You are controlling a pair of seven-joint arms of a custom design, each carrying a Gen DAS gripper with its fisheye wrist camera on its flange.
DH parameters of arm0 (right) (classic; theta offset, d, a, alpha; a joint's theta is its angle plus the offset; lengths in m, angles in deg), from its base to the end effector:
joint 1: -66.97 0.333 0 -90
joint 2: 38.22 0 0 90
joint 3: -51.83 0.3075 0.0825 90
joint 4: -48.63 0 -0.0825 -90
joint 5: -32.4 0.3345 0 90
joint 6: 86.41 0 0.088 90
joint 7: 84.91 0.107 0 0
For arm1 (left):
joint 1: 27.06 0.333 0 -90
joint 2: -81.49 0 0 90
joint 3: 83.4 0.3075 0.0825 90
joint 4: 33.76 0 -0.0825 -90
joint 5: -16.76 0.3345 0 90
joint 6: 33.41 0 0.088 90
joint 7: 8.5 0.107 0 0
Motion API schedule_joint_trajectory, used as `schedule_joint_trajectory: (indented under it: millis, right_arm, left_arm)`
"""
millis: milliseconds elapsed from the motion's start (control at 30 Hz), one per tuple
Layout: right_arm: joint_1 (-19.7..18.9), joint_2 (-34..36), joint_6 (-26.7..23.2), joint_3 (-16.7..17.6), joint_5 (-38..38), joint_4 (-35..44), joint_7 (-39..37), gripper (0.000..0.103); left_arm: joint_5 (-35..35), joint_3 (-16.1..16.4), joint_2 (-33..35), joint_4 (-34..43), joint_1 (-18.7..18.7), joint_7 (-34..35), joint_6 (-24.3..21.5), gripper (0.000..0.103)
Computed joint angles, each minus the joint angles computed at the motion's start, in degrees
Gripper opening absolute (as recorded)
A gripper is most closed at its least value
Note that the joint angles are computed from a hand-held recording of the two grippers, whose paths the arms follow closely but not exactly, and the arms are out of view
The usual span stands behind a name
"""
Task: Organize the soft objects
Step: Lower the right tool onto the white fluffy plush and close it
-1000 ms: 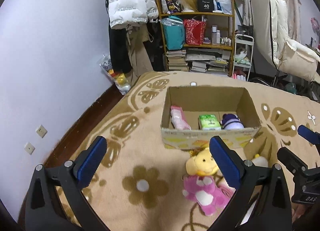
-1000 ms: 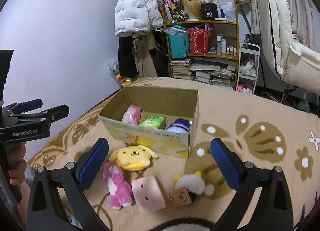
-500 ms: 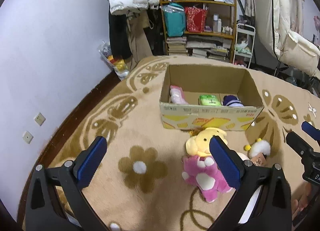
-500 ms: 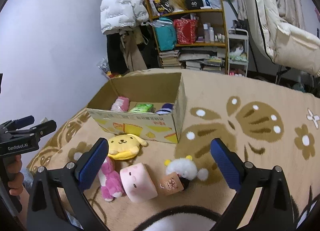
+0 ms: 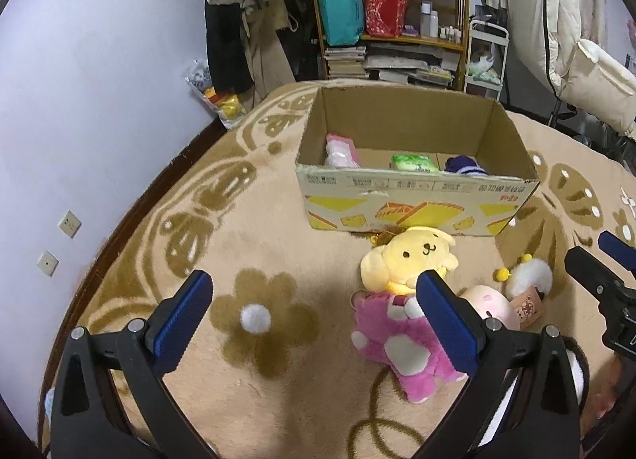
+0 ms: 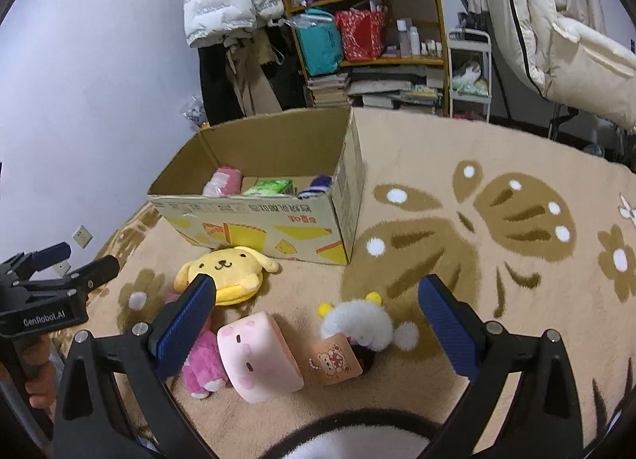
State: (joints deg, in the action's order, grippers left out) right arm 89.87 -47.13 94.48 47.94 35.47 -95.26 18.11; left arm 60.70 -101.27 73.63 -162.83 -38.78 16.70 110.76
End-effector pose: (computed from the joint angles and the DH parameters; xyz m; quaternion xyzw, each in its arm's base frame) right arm 0.4433 0.1466 0.4599 -0.6663 0.6357 -0.1756 0.3481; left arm 0.4217 -0.2518 0.4763 -0.6842 0.6441 -0.1869 0.2865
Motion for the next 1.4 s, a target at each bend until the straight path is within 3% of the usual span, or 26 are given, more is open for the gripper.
schedule_joint_trajectory:
  millis: [233, 367, 433, 700, 867, 1400]
  right_arm:
    - [0.9, 2.65, -2.34, -0.4, 4.18, 2.24, -2.98, 0.103]
    - [1.25, 4.24, -4.1, -0.2, 11.38, 3.64, -7.46, 0.103]
    - [-1.12, 4.89, -4.92, 1.68, 9.67, 4.09, -5.79, 0.103]
    - [-4.7, 6.8, -6.74, 4.76, 11.72, 5.59, -6.19, 0.103]
    - [-5.96, 7.84, -7.63, 5.82, 13.6, 6.39, -7.56, 0.103]
    - [-9.73, 11.31, -10.43, 7.6, 8.29, 9.01, -2.41, 0.103]
  left_arm:
    - [-0.86, 0.57, 2.45, 0.87, -0.66, 0.76, 0.15, 0.102]
    - [-1.39, 1.01, 4.29, 2.41, -1.57, 1.28, -1.24, 0.102]
    - [-1.72, 1.4, 5.01, 2.9, -2.09, 1.63, -1.42, 0.102]
    - [-4.91, 2.85, 7.68, 4.12, -3.44, 4.04, -0.65, 0.102]
    - [-5.21, 3.72, 8.85, 4.57, -4.11, 4.84, 0.32, 0.102]
    - [-11.3, 5.29, 12.26, 6.13, -5.49, 10.0, 1.69, 0.102]
